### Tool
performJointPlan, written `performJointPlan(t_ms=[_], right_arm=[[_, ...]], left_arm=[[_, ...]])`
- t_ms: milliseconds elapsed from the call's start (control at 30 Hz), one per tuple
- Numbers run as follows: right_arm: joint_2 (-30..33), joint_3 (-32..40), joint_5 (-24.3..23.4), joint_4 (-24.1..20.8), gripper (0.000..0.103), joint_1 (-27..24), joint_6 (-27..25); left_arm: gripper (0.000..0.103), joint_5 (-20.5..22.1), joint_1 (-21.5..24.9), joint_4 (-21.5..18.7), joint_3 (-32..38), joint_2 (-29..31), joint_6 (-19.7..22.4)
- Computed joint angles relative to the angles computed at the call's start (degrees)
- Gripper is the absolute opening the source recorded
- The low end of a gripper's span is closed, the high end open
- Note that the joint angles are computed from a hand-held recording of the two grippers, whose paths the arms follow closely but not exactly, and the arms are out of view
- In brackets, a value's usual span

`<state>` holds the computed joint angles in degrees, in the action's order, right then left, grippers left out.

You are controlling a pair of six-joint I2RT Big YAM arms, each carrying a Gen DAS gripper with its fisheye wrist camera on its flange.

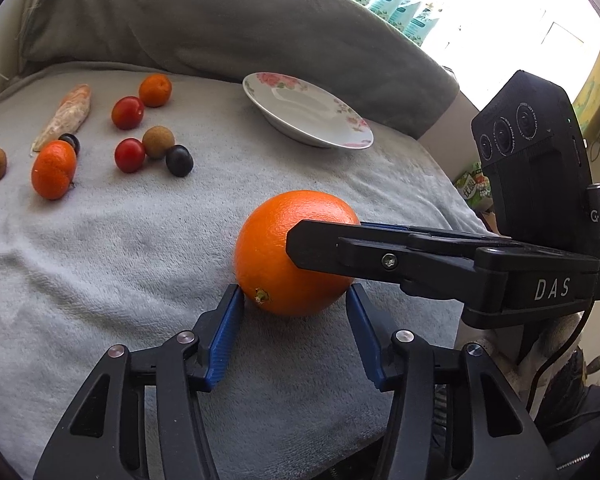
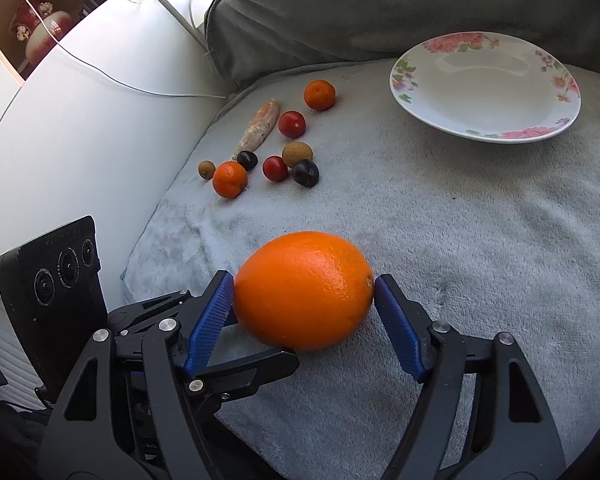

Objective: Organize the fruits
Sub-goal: 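Carry the large orange with the right tool onto the white plate and release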

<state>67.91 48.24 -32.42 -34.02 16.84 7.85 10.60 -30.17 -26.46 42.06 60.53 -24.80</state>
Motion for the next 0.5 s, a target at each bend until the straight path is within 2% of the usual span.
performJointPlan(t_ms=[500], right_arm=[[-0.1, 2.1, 1.4, -0.7, 0.075, -1.3, -1.3]], left_arm=[[0.052, 0.0, 0.1, 1.0, 3.1, 2.7, 1.0]])
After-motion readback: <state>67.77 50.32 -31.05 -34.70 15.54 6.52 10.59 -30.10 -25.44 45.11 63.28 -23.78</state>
